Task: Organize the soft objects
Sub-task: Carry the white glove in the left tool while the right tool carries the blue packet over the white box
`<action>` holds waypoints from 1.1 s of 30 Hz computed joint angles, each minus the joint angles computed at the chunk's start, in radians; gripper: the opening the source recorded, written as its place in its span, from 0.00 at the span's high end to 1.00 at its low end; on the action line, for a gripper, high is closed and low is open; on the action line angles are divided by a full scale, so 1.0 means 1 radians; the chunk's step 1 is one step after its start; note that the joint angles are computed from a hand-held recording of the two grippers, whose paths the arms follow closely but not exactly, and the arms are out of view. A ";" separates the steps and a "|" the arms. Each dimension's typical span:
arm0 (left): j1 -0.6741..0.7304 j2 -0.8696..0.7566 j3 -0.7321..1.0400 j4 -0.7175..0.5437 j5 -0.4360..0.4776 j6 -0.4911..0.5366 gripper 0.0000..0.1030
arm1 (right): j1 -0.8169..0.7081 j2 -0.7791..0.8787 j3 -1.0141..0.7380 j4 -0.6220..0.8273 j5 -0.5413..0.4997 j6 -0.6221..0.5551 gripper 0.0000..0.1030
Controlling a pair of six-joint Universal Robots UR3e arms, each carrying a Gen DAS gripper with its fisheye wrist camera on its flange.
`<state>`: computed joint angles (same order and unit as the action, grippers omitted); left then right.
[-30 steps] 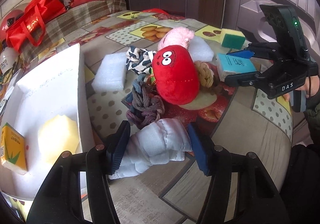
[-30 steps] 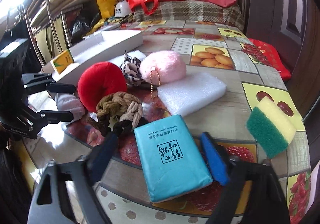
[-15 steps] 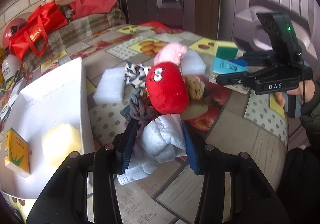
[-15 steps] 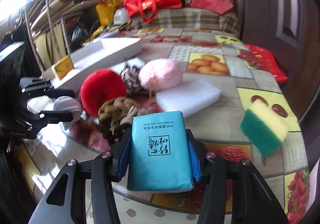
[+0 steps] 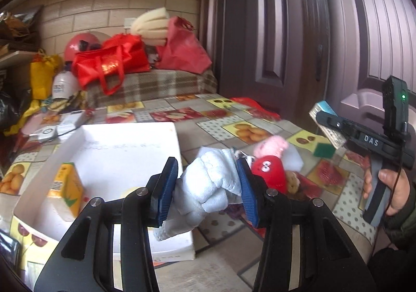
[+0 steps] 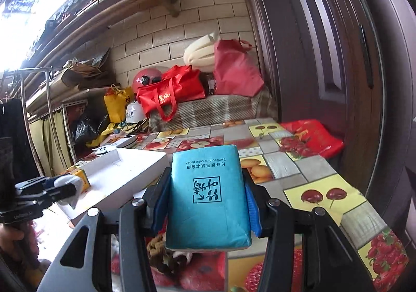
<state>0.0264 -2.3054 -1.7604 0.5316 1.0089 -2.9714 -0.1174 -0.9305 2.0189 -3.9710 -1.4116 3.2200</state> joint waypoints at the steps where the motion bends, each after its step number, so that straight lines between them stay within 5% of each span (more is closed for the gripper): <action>1: 0.003 -0.002 -0.002 0.011 0.007 -0.004 0.56 | 0.015 0.006 -0.014 0.005 -0.017 -0.004 0.51; 13: 0.047 -0.031 -0.008 0.116 0.110 -0.034 0.56 | 0.117 0.060 -0.131 0.050 -0.088 -0.035 0.51; 33: 0.122 -0.075 0.051 0.086 0.175 -0.091 0.56 | 0.254 0.182 -0.448 0.320 -0.062 -0.065 0.52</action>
<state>0.1483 -2.3801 -1.7095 0.6173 1.1843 -3.0626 0.1361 -0.7488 1.5705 -3.6508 -1.4734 3.1551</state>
